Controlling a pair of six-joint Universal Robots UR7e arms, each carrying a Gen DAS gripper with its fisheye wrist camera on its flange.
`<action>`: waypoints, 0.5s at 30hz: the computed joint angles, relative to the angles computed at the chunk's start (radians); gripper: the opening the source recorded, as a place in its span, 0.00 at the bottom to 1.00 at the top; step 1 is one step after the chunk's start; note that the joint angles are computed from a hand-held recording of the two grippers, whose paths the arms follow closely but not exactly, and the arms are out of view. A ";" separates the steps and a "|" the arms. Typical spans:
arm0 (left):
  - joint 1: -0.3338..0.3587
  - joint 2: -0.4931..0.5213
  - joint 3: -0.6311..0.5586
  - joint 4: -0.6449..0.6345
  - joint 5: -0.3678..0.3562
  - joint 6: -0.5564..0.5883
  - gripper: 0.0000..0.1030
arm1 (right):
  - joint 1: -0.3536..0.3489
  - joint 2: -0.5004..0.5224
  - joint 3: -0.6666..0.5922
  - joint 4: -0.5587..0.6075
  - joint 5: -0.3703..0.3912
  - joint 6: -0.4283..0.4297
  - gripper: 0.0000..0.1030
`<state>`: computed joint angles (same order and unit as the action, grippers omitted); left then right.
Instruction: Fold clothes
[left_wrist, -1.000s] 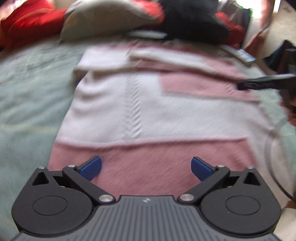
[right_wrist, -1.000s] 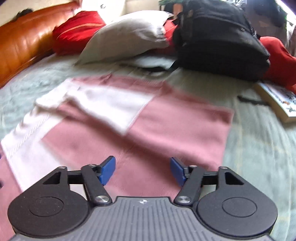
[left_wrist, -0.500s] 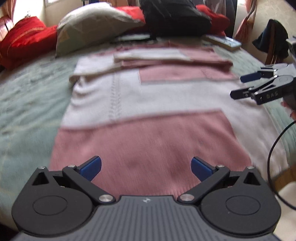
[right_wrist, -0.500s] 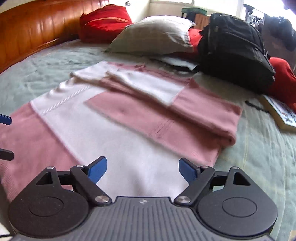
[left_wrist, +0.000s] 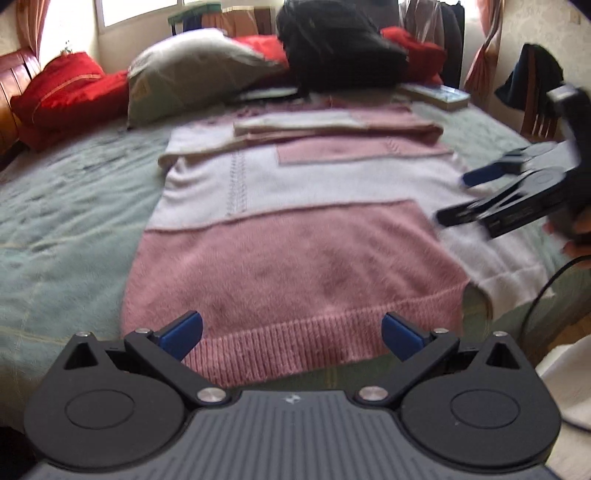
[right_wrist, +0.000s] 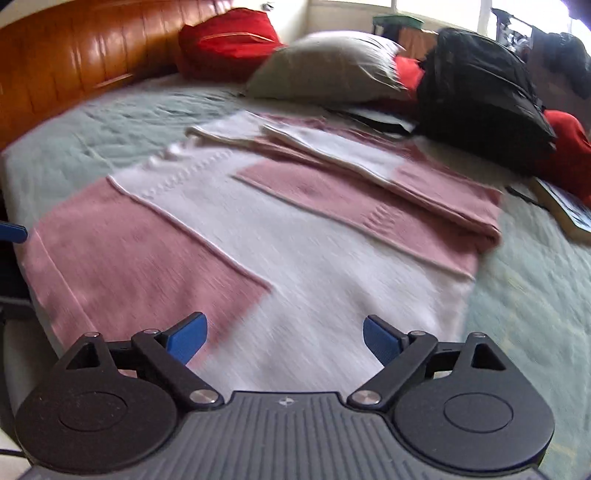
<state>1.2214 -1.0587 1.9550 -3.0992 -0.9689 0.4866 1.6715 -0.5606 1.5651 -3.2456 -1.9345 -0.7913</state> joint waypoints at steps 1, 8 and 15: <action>-0.001 -0.004 0.007 -0.015 -0.010 0.004 0.99 | 0.003 0.017 -0.019 0.016 -0.011 0.003 0.92; 0.014 -0.008 0.039 -0.042 -0.016 -0.015 0.99 | 0.004 -0.003 0.058 0.037 -0.064 -0.003 0.98; 0.011 0.011 0.022 -0.053 -0.018 0.032 0.99 | 0.003 -0.024 0.070 -0.037 -0.048 0.029 0.98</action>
<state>1.2322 -1.0474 1.9766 -3.1519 -0.9865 0.5182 1.6741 -0.5847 1.6353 -3.2829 -1.9828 -0.7623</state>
